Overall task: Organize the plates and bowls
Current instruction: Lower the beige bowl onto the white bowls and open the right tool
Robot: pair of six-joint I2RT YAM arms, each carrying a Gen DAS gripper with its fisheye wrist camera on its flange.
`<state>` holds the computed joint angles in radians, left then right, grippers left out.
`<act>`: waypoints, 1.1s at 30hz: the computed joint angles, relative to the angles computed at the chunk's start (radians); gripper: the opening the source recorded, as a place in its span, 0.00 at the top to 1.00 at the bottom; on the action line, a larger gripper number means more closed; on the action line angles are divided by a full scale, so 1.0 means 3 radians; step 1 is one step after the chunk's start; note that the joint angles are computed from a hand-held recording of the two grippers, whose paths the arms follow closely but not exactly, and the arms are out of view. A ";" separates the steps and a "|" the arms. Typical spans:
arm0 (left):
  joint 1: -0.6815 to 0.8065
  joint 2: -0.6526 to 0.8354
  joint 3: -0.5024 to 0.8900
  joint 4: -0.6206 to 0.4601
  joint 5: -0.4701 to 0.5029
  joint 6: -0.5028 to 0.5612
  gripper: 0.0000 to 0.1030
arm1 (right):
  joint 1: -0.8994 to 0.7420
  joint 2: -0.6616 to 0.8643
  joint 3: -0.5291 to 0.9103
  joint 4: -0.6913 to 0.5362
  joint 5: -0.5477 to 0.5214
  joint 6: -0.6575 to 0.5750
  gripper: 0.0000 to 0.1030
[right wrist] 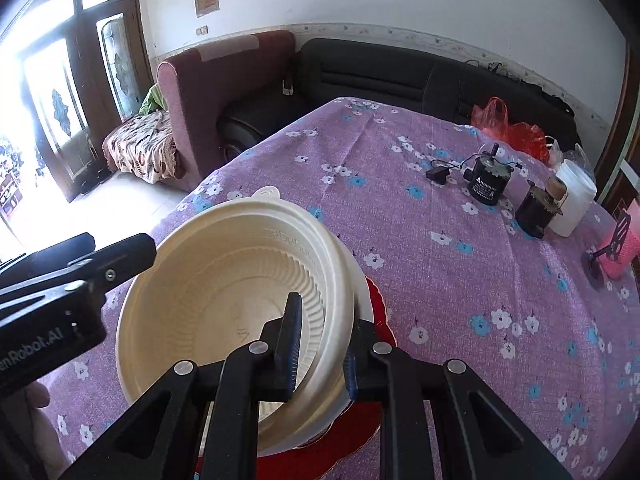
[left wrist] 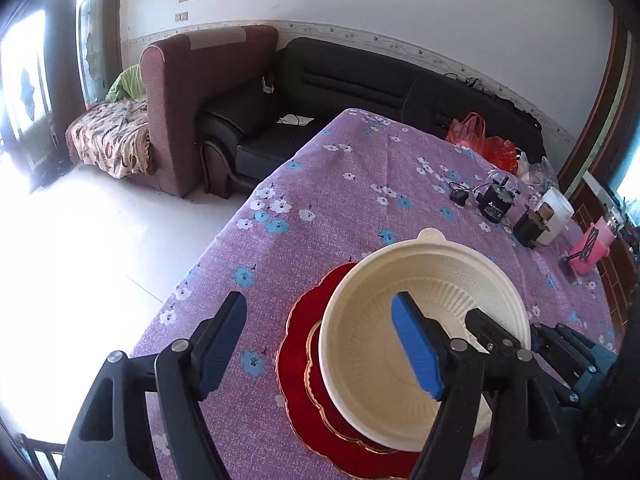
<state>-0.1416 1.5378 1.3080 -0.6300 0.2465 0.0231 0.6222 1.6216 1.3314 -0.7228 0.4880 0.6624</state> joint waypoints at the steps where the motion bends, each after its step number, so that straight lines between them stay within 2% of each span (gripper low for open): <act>1: 0.0081 -0.0057 -0.0024 -0.0041 0.0125 -0.0004 0.28 | 0.0009 -0.0007 -0.0012 0.0039 0.0035 -0.0017 0.75; 2: 0.0155 -0.0133 -0.0078 -0.0050 0.0217 -0.0011 0.27 | 0.0029 -0.0019 -0.0023 0.0062 0.0079 -0.0007 0.71; 3: 0.0232 -0.0216 -0.0136 -0.0056 0.0298 -0.0009 0.27 | 0.0051 -0.0044 -0.0049 0.0102 0.0134 -0.0007 0.62; 4: 0.0321 -0.0305 -0.0187 -0.0074 0.0385 0.0008 0.26 | 0.0074 -0.0084 -0.0083 0.0150 0.0175 -0.0019 0.48; 6: 0.0483 -0.0493 -0.0288 -0.0090 0.0509 0.0035 0.26 | 0.0133 -0.0167 -0.0137 0.0192 0.0319 -0.0028 0.25; 11: 0.0847 -0.0928 -0.0456 -0.0094 0.0698 0.0023 0.25 | 0.0346 -0.0415 -0.0227 0.0121 0.0784 0.0086 0.23; 14: 0.1030 -0.1335 -0.0675 0.0047 0.0609 -0.0026 0.19 | 0.0523 -0.0609 -0.0283 0.0031 0.1037 0.0284 0.23; 17: 0.1150 -0.1803 -0.0954 0.0309 0.0325 -0.0153 0.09 | 0.0795 -0.0824 -0.0359 0.0050 0.1227 0.0439 0.19; 20: 0.1165 -0.2222 -0.1195 0.0520 0.0014 -0.0258 0.00 | 0.1165 -0.0942 -0.0408 0.0049 0.1493 0.0604 0.10; 21: 0.1155 -0.2311 -0.1247 0.0569 -0.0037 -0.0263 0.00 | 0.1283 -0.0955 -0.0410 0.0013 0.1573 0.0663 0.09; 24: 0.0804 -0.2573 -0.1381 0.0631 -0.0461 -0.0230 0.00 | 0.1597 -0.0920 -0.0378 -0.0246 0.1756 0.0895 0.08; 27: 0.0341 -0.2732 -0.1470 0.0607 -0.0766 -0.0276 0.00 | 0.1871 -0.0914 -0.0413 -0.0680 0.1959 0.1437 0.07; 29: 0.0086 -0.2820 -0.1560 0.0645 -0.0872 -0.0404 0.00 | 0.2014 -0.0991 -0.0523 -0.1001 0.2042 0.1965 0.05; 33: -0.0486 -0.2938 -0.1736 0.0729 -0.1276 -0.0685 0.00 | 0.2144 -0.1196 -0.0865 -0.1716 0.1943 0.3172 0.05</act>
